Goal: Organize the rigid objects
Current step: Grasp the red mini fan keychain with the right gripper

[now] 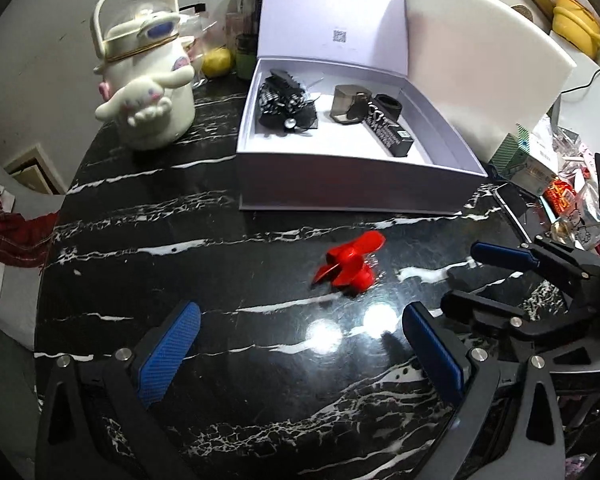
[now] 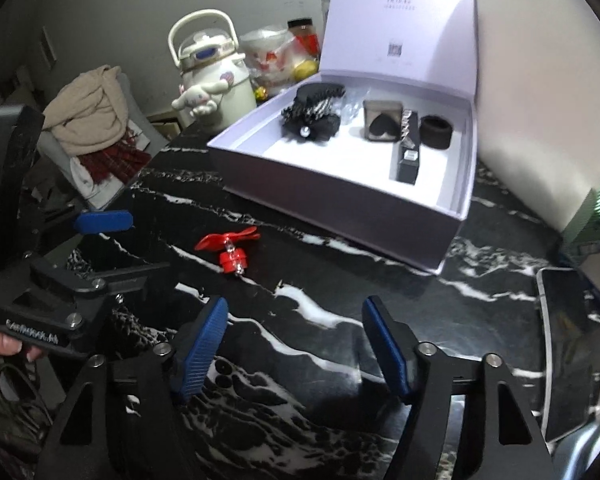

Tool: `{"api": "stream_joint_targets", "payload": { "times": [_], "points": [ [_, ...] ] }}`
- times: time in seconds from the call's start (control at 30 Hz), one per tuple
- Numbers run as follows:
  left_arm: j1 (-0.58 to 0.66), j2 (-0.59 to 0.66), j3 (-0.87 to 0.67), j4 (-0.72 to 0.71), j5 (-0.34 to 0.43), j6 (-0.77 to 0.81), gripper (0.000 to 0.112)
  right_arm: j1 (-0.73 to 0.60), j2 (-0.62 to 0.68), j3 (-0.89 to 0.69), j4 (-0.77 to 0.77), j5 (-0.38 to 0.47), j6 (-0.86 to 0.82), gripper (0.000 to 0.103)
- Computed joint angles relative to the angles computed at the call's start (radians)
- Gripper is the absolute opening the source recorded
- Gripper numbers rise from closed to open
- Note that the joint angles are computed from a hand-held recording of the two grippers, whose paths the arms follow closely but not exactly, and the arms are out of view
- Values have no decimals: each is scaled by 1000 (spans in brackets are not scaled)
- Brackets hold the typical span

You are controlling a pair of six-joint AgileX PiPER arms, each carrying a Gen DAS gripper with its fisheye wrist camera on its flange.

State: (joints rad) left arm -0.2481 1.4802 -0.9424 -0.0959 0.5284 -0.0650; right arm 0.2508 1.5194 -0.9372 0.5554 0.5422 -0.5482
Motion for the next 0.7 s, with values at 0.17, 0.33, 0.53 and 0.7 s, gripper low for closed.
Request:
{"api": "stream_joint_targets", "payload": {
  "times": [0.17,0.33,0.53,0.7],
  "points": [
    [6,-2,12,32,-12,-28,103,19,41,-14,45,-20,-51,61],
    [29,0,23,12,-18,-3,103,41,92,-56,43,-14,-49,51],
    [36,19,11,33,-5,-6,103,55,143,-98,72,13,-94,34],
    [55,24,5,-22,-7,59,103,56,176,-120,149,35,-172,31]
  ]
}}
